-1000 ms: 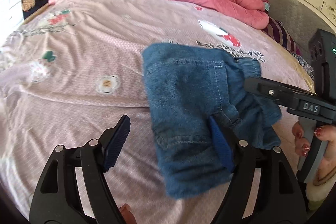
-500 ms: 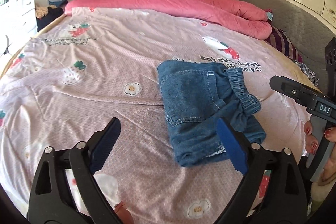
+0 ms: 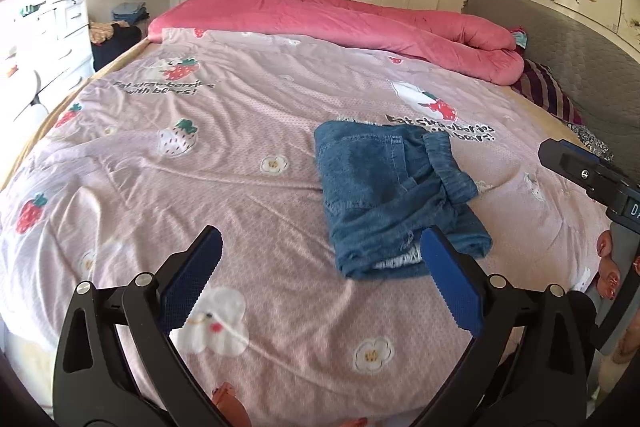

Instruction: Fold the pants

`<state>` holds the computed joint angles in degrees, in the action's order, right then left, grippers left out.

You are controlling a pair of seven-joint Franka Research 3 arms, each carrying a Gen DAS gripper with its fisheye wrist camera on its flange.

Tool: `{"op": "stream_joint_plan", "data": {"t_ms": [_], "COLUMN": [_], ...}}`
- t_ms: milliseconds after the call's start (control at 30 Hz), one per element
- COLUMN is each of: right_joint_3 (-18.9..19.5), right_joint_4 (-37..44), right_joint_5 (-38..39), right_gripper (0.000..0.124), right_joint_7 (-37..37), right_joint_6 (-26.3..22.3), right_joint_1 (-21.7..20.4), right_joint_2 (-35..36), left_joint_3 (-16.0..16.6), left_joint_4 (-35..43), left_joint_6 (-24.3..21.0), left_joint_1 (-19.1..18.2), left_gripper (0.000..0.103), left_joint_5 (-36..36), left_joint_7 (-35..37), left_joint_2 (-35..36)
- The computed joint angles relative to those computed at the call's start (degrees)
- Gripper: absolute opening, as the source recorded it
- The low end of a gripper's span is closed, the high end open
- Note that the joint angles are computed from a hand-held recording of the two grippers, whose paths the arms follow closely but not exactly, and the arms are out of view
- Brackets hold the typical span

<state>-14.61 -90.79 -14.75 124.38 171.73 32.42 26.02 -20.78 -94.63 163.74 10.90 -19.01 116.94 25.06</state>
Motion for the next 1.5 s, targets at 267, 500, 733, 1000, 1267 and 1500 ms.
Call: {"op": "stream_joint_plan", "data": {"t_ms": [267,500,733,1000,1267,1500], "right_joint_3": [-6.23,-8.83,-10.43,-6.53,-1.94,-1.49], "right_joint_4": [-8.26,-13.34,-15.52,-15.03,-14.01,-13.87], "right_joint_5": [-6.92,-11.89,-21.03,-27.39,-28.21,-27.72], "right_gripper": [0.098,0.098,0.098,0.098,0.098,0.098], "right_joint_7": [9.96,18.14,25.75,30.41,29.55,29.18], "right_joint_6": [1.90,3.78,2.39,1.08,0.01,-0.25], "right_joint_1": [6.39,8.64,10.23,6.88,3.13,2.73], "right_joint_2": [-3.87,-6.00,-6.77,-6.49,-5.64,-5.08], "left_joint_3": [-0.72,-0.51,-1.47,-2.67,-3.53,-4.23], "left_joint_4": [-7.72,-12.07,-14.11,-15.36,-16.15,-16.59], "left_joint_6": [3.46,5.26,7.02,8.97,9.27,9.20], "left_joint_1": [0.98,0.49,1.11,1.74,2.81,3.76], "left_gripper": [0.093,0.093,0.094,0.093,0.094,0.094], "left_joint_5": [-1.60,-2.59,-2.49,-1.55,-0.56,-0.15], "left_joint_7": [0.90,1.48,1.34,0.90,-0.14,-0.31], "left_joint_2": [-4.08,-5.55,-5.93,-5.92,-5.64,-5.33]}}
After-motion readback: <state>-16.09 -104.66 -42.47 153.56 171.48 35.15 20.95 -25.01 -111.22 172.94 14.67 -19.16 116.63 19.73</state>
